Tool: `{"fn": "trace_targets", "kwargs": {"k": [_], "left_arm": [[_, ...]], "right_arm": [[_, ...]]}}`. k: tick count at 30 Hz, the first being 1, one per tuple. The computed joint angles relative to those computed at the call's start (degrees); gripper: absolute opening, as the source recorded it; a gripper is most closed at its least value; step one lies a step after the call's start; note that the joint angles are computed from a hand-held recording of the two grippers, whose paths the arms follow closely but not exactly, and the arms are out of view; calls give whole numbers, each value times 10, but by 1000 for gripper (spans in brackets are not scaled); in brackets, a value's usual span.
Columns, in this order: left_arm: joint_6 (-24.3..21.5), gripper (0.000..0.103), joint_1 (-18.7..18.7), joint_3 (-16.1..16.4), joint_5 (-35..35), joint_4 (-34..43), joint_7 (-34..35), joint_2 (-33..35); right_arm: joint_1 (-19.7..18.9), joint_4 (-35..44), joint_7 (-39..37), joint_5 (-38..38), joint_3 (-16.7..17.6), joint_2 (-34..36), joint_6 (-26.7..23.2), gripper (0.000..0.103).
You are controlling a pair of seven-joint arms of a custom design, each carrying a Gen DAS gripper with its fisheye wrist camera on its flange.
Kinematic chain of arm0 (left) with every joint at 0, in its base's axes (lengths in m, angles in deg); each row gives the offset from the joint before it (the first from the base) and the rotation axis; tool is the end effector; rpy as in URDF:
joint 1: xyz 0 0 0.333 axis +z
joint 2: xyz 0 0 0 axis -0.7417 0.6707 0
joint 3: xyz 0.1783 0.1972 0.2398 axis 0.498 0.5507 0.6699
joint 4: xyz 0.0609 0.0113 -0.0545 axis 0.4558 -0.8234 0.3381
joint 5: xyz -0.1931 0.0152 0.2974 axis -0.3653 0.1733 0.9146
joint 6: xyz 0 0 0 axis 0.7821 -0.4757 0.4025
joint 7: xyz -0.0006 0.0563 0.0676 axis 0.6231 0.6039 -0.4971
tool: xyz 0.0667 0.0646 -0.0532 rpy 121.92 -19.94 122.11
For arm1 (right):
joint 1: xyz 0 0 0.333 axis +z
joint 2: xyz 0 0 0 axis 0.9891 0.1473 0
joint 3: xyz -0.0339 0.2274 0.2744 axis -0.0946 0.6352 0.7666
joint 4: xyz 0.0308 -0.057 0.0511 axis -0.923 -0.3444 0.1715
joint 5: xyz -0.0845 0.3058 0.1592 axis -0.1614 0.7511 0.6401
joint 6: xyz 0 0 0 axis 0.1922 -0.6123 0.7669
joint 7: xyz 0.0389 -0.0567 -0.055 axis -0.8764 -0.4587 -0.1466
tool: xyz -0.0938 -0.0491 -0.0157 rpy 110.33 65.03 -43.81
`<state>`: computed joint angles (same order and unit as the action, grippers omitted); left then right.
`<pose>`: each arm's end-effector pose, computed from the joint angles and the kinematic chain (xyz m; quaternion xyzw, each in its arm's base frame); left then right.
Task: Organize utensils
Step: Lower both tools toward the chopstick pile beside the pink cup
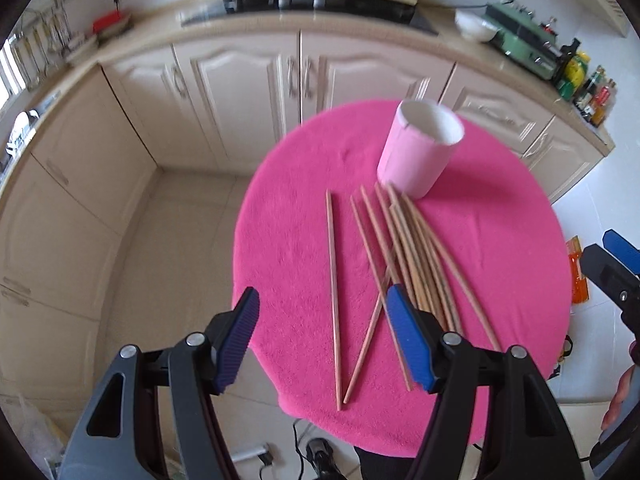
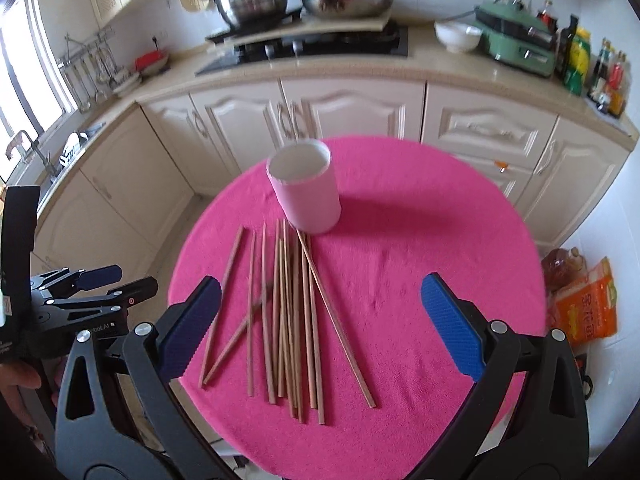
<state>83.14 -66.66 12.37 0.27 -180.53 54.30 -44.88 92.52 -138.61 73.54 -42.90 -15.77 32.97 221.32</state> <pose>0.4533 -0.2938 0.4699 -0.8141 0.5431 -0.1343 0.1557 0.4956 0.0816 0.5333 -0.8059 0.4974 -0.0887 0.3086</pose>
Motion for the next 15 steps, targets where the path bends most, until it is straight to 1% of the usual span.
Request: {"fn": "trace_targets", "kwargs": {"k": [2, 6, 8, 9, 10, 11, 12, 13, 14, 15], "left_arm": [[16, 66, 10, 6, -38, -1, 25, 26], [33, 66, 21, 15, -66, 18, 54, 76], [45, 65, 28, 18, -82, 28, 71, 105], [42, 65, 29, 18, -89, 34, 80, 112], [41, 65, 31, 20, -92, 38, 88, 119], [40, 63, 32, 22, -94, 47, 98, 132], [39, 59, 33, 23, -96, 53, 105, 140], [38, 50, 35, 23, -103, 59, 116, 148], [32, 47, 36, 24, -107, 69, 125, 160], [28, 46, 37, 25, -109, 77, 131, 167]], "right_arm": [[-3, 14, 12, -19, 1, 30, -9, 98], [-7, 46, 16, -54, 8, 88, -18, 97], [-10, 66, 16, -69, 11, 114, -29, 90], [-11, 79, 20, -84, 12, 130, -40, 89], [-11, 88, 23, -94, 14, 140, -48, 83], [-12, 100, 26, -103, 15, 153, -58, 73], [-12, 115, 28, -117, 16, 168, -74, 68], [-12, 123, 29, -125, 18, 178, -79, 57], [-10, 134, 32, -139, 18, 191, -89, 47], [-10, 143, 33, -146, 20, 200, -98, 44]]}}
